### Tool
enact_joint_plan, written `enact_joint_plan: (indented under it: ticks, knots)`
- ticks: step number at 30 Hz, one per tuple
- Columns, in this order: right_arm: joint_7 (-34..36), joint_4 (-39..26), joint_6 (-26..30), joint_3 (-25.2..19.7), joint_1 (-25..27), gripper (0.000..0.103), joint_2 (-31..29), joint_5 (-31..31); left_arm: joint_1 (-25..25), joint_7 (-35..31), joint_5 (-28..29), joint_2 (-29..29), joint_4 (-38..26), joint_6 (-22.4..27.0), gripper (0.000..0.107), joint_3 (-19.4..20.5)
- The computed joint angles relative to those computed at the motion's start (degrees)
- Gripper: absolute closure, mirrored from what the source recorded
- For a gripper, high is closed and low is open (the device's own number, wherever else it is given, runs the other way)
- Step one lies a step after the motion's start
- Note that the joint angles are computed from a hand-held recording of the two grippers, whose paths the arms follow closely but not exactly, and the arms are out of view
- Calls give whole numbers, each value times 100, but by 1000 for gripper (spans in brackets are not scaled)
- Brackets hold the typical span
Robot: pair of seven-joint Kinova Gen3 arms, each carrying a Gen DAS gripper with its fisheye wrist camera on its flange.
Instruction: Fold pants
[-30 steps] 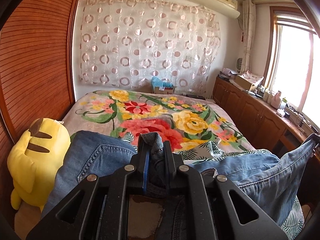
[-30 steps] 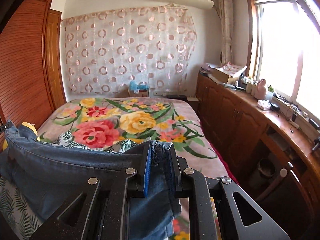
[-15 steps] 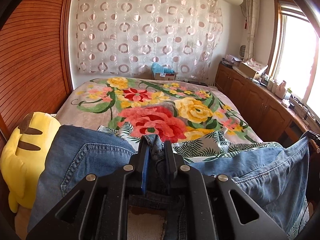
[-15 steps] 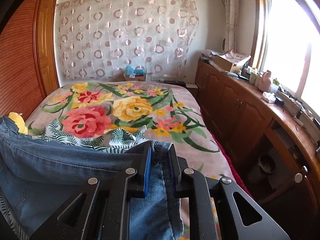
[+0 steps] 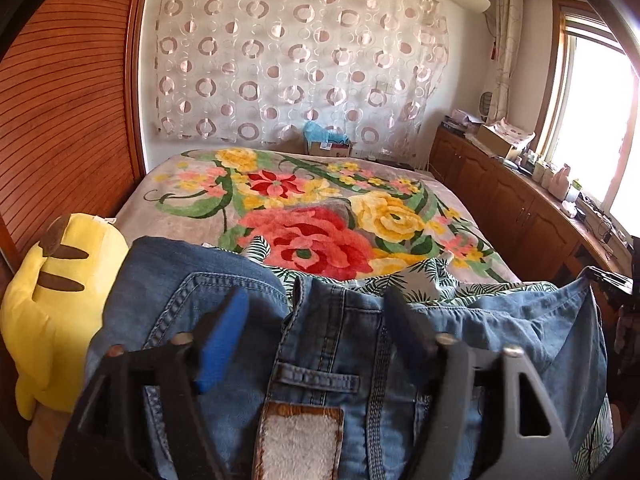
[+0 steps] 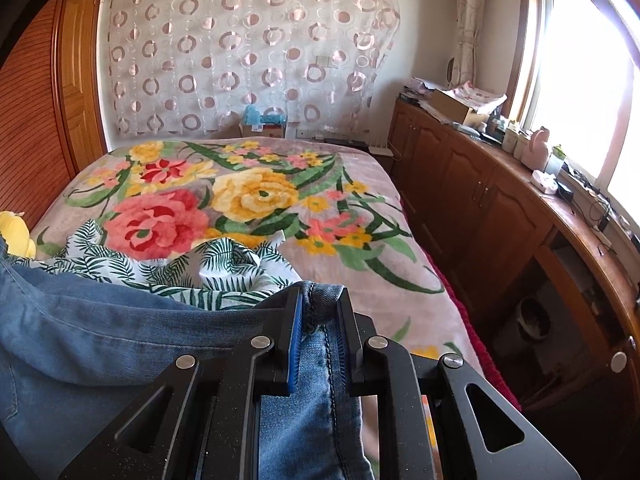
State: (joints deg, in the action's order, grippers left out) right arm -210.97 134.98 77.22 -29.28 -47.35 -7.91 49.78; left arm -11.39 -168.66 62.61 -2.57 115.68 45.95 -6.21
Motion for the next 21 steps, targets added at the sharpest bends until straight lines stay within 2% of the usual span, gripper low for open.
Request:
enact_joint_plan:
  ticks: [5, 9, 13, 18, 21]
  knots:
    - [222, -67, -105, 112, 128, 88, -71, -49, -77, -135, -161, -215, 140, 348, 28, -139]
    - [321, -192, -29, 66, 176, 88, -29, -114, 62, -275, -301, -538, 437, 110, 28, -141]
    - [340, -377, 353, 53, 213, 88, 7, -217, 201, -371, -377, -692, 685, 179, 28, -270]
    - [649, -367, -43, 287, 438, 88, -268, -277, 277, -427, -517, -831, 829, 324, 28, -390]
    - [760, -329, -193, 159, 516, 84, -402, -360, 285, -444, -564, -884, 883, 461, 28, -465]
